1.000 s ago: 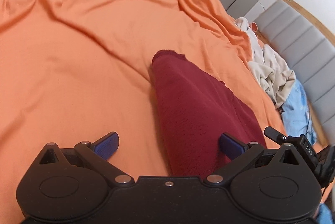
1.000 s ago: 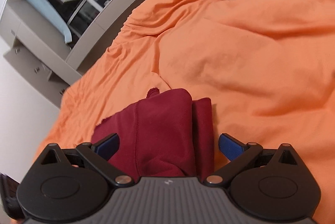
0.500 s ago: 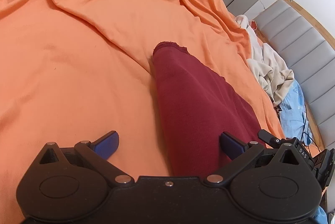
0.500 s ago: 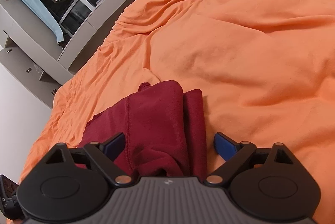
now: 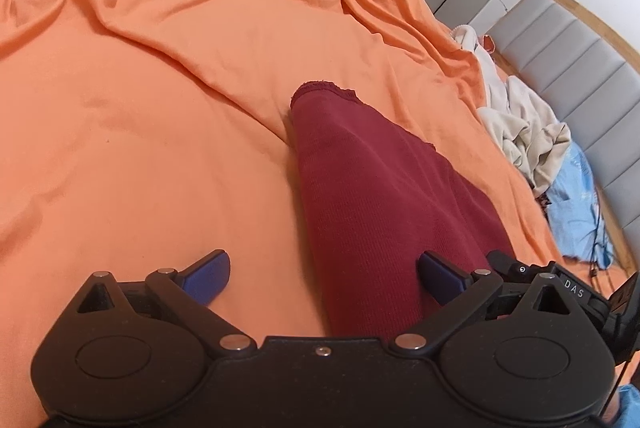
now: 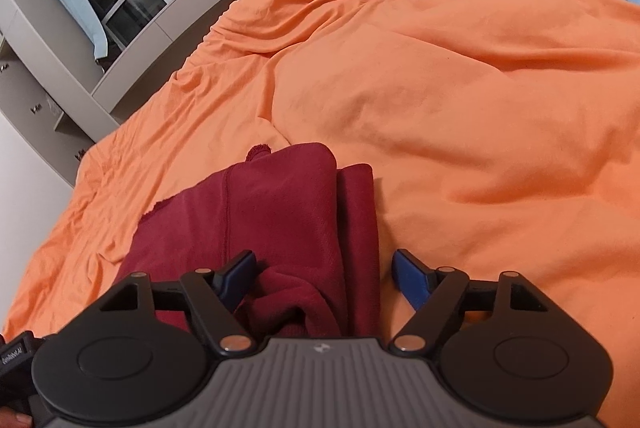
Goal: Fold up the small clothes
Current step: 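Hold both open grippers above the folded red shirt, right gripper closing on its edge, then pinch the red shirt bundle end with the left gripper while the right gripper pinches the other end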
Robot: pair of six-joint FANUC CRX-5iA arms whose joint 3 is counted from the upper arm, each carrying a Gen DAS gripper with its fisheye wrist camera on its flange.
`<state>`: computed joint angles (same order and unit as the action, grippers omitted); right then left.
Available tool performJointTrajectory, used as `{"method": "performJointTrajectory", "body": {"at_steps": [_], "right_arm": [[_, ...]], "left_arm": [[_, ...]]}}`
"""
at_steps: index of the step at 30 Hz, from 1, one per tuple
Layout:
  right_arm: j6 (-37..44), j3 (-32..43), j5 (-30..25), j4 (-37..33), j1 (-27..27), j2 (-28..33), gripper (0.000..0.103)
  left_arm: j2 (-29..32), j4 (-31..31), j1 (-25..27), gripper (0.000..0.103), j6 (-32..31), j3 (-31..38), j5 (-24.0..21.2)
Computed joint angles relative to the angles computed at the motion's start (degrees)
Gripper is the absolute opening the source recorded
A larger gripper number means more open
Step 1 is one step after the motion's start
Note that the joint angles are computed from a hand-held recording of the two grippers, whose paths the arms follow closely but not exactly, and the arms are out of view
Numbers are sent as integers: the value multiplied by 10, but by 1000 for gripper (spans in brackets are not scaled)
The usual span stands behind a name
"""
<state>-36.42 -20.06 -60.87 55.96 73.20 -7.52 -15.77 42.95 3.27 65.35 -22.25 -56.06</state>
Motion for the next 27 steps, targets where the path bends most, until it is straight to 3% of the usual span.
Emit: {"method": "performJointTrajectory", "body": {"at_steps": [12,17,22,27], "right_arm": [[44,18,-32,2,13,14,60],[55,19,-36,11,17,15,45],[71,25,-45,12,19,21,43],[70,22,-43,13,18,18,42]], "left_arm": [[-7,-11,-6,96,-2,1,9],[-8,19,-4,80,-34,-6,1],[-3,43,-2,69,-50,-10,-11],[11,34,-5,70,-51,2,-22]]}}
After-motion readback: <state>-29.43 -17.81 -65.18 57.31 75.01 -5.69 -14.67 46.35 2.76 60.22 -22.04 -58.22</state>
